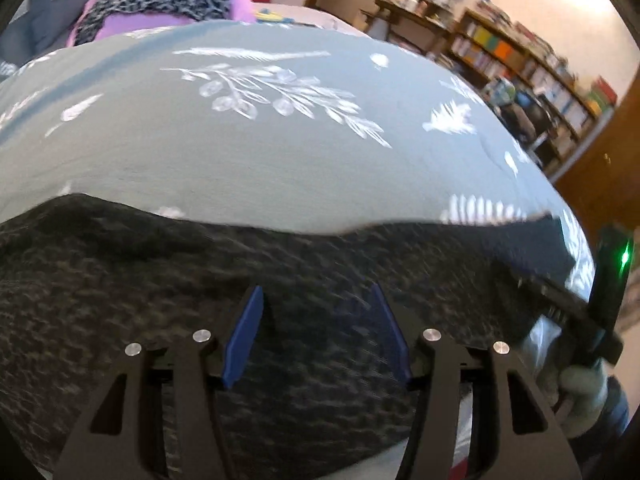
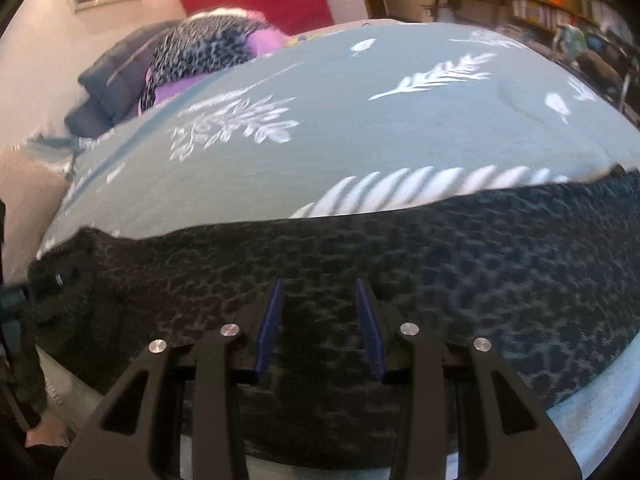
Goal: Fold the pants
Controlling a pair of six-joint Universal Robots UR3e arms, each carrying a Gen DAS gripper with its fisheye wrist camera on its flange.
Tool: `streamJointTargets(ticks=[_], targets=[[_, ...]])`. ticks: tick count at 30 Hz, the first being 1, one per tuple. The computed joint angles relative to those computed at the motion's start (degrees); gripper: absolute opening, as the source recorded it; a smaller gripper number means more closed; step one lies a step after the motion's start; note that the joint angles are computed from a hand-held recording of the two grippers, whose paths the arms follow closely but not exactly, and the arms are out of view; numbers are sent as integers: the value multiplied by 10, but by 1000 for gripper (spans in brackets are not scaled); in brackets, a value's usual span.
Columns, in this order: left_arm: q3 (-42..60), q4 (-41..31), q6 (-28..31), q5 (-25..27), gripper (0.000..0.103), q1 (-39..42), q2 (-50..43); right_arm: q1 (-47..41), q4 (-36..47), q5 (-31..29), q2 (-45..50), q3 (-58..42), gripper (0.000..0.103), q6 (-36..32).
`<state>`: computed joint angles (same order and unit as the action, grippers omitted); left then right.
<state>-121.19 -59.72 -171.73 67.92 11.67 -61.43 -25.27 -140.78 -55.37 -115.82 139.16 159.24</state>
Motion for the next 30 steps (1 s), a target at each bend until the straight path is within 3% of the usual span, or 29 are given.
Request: streamJointTargets(ticks=[7, 10, 12, 16, 21, 26, 30], targets=[[-5, 43, -43, 63, 56, -91, -47, -187, 123, 75, -98, 27, 39, -94], [-6, 60, -56, 73, 60, -102, -64, -243, 137, 74, -112, 39, 39, -133], [-2, 80, -68, 90, 63, -122, -84, -299, 213, 112, -117, 41, 38, -213], [20, 88, -87, 108, 69, -150, -110, -328, 282, 135, -141, 33, 39, -256], [45, 81, -95, 106, 69, -165, -114, -444, 516, 171, -205, -19, 49, -364], [68, 86, -108, 108, 69, -184, -127, -583, 648, 163, -204, -57, 49, -427], [78, 87, -111, 115, 69, -198, -138, -641, 630, 153, -158, -61, 49, -421]])
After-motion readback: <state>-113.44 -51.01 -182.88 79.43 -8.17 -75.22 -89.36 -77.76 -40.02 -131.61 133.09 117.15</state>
